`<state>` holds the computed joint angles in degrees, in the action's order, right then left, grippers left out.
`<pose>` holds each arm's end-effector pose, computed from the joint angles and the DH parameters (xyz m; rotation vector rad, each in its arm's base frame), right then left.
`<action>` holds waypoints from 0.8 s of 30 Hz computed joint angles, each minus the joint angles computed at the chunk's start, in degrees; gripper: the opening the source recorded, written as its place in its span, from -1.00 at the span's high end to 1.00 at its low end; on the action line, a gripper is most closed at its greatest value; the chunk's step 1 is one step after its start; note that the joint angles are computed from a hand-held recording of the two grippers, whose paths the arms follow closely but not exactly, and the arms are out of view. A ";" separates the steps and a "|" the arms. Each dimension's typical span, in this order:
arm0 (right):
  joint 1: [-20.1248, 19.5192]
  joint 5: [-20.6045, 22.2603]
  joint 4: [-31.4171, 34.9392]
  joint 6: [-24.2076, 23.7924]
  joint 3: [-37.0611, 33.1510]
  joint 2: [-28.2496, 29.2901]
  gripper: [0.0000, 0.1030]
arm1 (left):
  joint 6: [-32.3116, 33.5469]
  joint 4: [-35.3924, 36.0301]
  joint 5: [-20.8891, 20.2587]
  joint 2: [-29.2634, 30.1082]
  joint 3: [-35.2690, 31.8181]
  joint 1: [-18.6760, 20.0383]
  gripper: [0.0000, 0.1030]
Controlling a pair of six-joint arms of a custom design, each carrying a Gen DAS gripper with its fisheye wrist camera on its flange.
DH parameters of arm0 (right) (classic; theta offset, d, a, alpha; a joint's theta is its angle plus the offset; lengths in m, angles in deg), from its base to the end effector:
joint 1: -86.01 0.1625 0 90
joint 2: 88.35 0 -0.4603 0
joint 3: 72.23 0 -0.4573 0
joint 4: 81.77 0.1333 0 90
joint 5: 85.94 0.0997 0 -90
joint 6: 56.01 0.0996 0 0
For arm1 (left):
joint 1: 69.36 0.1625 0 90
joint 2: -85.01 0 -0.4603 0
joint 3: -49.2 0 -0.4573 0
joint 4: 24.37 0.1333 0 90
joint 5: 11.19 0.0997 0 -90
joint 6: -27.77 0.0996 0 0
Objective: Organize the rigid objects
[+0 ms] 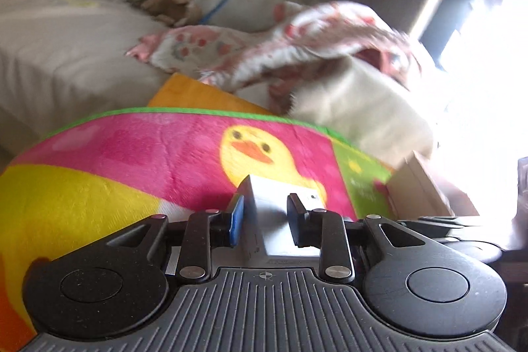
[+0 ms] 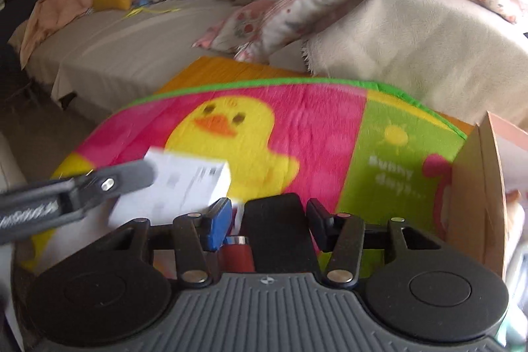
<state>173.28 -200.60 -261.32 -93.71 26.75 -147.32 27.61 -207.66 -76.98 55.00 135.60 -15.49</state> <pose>0.0573 -0.7247 0.2800 0.4754 -2.2906 0.8321 -0.3228 -0.7375 -0.0009 0.6628 2.6798 -1.0569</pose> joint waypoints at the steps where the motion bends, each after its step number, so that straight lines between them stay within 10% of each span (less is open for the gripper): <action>1: -0.04 0.21 -0.64 -0.29 1.85 -1.12 0.01 | 0.59 0.04 -0.19 -0.51 0.96 -0.28 0.39; 14: -5.30 6.76 -9.39 -10.34 28.39 -21.51 0.04 | 8.35 5.98 -8.15 -6.31 12.12 -4.99 0.39; 19: -7.80 2.61 -27.25 -17.86 33.48 -21.98 -0.47 | 11.00 9.14 -8.03 -7.72 14.82 -7.94 0.38; 24: -12.06 7.45 -20.55 -9.58 37.93 -31.35 -0.47 | 8.70 11.28 -6.66 -9.89 18.45 -10.73 0.34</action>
<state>161.23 -193.15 -281.86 -103.30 64.69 -178.68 36.31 -196.38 -83.64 45.10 154.05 -26.23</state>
